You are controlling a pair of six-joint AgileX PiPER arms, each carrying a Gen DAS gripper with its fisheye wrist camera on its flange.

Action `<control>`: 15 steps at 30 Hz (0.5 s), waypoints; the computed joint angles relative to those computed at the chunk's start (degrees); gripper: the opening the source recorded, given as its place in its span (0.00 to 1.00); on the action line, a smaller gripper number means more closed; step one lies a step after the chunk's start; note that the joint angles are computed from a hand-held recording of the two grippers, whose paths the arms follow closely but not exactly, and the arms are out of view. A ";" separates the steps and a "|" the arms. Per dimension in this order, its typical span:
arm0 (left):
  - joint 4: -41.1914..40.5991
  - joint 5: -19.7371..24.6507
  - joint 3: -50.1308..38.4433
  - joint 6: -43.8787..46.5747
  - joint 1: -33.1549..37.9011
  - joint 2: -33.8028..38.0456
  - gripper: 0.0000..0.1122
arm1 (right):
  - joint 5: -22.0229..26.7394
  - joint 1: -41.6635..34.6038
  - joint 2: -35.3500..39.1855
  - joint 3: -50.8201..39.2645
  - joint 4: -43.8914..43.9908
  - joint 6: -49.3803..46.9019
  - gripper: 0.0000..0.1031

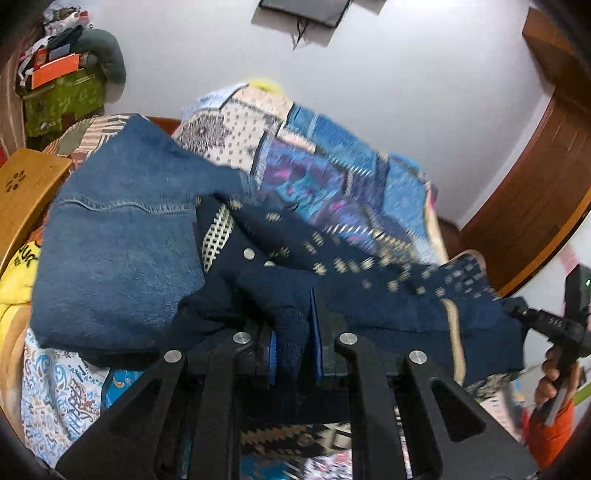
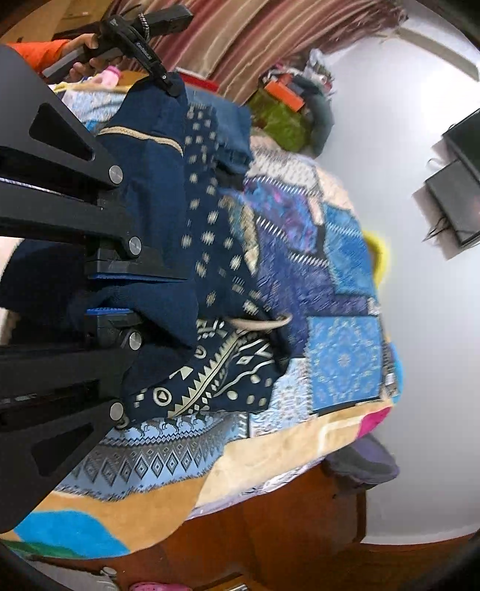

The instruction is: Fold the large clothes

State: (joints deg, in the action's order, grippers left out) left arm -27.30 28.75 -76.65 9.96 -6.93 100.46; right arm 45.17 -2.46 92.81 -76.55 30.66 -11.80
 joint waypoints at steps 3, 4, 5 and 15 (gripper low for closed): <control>6.28 -1.51 -0.07 -3.55 -1.93 1.00 0.13 | 0.57 -1.11 1.99 0.07 1.66 -1.68 0.08; 9.87 -2.19 0.27 -5.91 -2.89 0.74 0.13 | 0.83 -1.59 2.25 0.11 2.60 -2.35 0.08; 14.58 -2.43 0.50 -9.07 -4.08 0.35 0.14 | 1.51 -2.06 2.36 0.10 3.38 -2.77 0.09; 34.87 4.17 2.86 -21.43 -11.98 -6.50 0.49 | 8.05 2.93 -3.15 -2.07 -13.55 7.52 0.24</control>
